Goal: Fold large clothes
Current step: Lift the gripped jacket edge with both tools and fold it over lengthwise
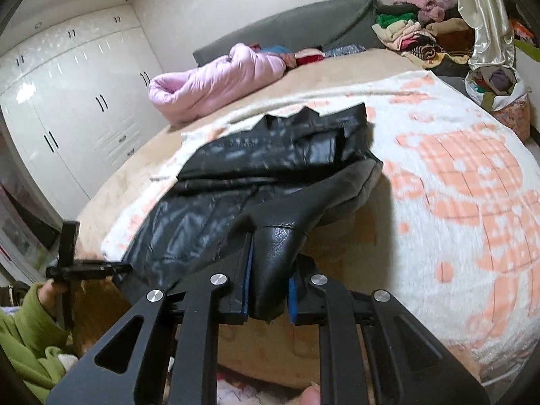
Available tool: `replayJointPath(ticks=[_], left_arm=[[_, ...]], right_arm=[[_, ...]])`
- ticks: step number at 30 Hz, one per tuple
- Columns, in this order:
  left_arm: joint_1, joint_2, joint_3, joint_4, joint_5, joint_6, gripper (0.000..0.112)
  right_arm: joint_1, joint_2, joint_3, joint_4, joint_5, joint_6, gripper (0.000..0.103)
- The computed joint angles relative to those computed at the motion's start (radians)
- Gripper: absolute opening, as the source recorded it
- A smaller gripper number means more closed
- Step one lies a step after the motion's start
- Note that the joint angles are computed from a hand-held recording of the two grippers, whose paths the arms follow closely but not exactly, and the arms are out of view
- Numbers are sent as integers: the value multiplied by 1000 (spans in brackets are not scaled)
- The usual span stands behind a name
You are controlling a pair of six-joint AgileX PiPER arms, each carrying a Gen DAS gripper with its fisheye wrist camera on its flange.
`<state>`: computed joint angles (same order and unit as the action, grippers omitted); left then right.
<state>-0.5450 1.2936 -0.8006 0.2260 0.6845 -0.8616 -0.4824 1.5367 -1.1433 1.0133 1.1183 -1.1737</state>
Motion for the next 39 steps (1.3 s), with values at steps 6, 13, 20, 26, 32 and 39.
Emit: replayJointPath(ticks=[6,13,20,26,32,39], left_arm=[[32,-82,-36,-24,-13,48,5],[111,-83,-179,-59,-17,151,5],[246,11,-333,-177,-71,289,5],[318,117,-479,-266,-84,385,6],[352,218,-607,-286,-71,410,6],[402,312,-705,-344,-50,462,6]], right_arm=[[-5,-5,-28,35,8,21,15],[-11,29,-117,86,15,80,15],[22,116,-278,134,-16,180,15],[83,213,-432,139,-69,284,15],[145,318,-602,65,-115,427,16],[196,449,-820,-45,-116,589,18]])
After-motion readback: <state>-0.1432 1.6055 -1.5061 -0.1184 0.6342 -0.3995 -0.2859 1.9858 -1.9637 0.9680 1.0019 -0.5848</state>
